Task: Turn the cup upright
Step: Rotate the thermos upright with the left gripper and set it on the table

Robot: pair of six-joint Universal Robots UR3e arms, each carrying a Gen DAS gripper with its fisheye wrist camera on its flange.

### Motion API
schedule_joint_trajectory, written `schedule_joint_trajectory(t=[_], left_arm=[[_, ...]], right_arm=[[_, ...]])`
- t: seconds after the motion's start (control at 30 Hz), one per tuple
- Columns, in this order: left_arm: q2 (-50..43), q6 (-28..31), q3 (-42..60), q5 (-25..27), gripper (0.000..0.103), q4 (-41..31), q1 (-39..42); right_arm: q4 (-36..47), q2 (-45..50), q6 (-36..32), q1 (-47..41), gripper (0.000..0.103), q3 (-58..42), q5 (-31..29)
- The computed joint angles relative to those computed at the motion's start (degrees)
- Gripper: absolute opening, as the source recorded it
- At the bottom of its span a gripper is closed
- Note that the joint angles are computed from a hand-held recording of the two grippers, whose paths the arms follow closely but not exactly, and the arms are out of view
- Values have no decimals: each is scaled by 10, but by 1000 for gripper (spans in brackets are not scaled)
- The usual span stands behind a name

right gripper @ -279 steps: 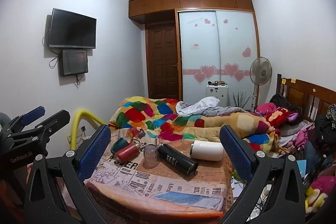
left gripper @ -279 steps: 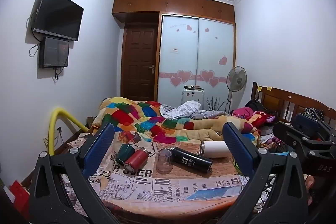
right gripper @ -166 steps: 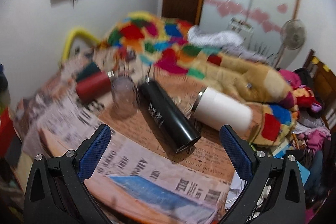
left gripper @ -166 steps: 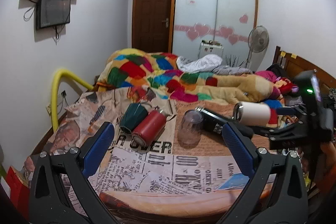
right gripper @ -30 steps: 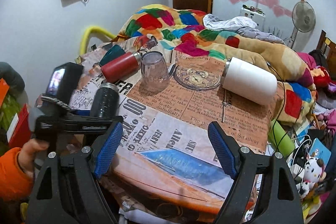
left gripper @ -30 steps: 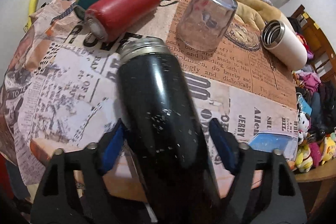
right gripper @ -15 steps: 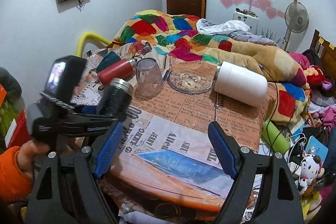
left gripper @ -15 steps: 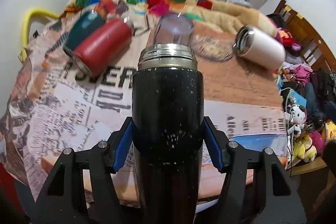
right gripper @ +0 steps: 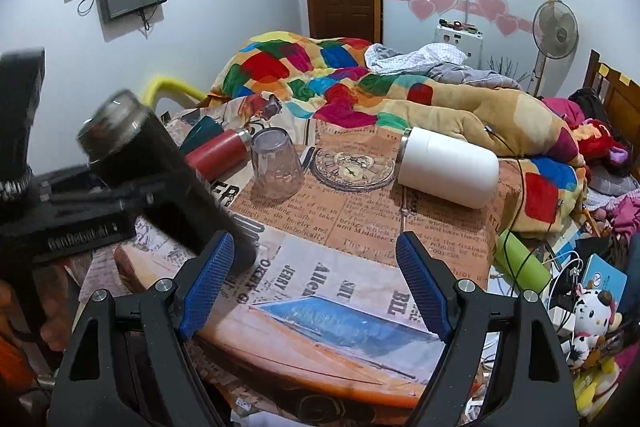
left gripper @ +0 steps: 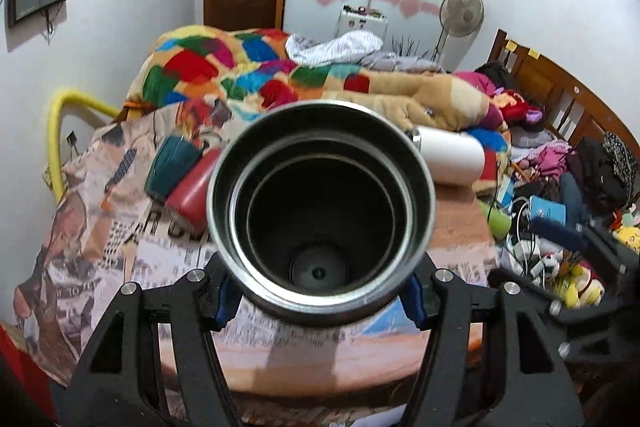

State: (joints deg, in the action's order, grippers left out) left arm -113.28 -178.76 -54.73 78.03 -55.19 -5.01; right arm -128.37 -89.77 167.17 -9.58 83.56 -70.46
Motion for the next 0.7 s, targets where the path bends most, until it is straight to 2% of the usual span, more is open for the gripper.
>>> schedule_joint_trajectory(t=[0.27,0.37,0.43,0.7], left_arm=[[-156,14,247,19,63,-71,-29],[-173,27,255,39,63,-66,-44],[-167,34,223,48,63,-44,-51],[-152,41,161,59,64,-13,-63]], right_arm=[[1,8,7,-11,81,-2,-6],[2,7,6,-13,81,1,-9],[3,6,5,-13,81,1,-13],[9,-2,7,-18,81,2,-13]])
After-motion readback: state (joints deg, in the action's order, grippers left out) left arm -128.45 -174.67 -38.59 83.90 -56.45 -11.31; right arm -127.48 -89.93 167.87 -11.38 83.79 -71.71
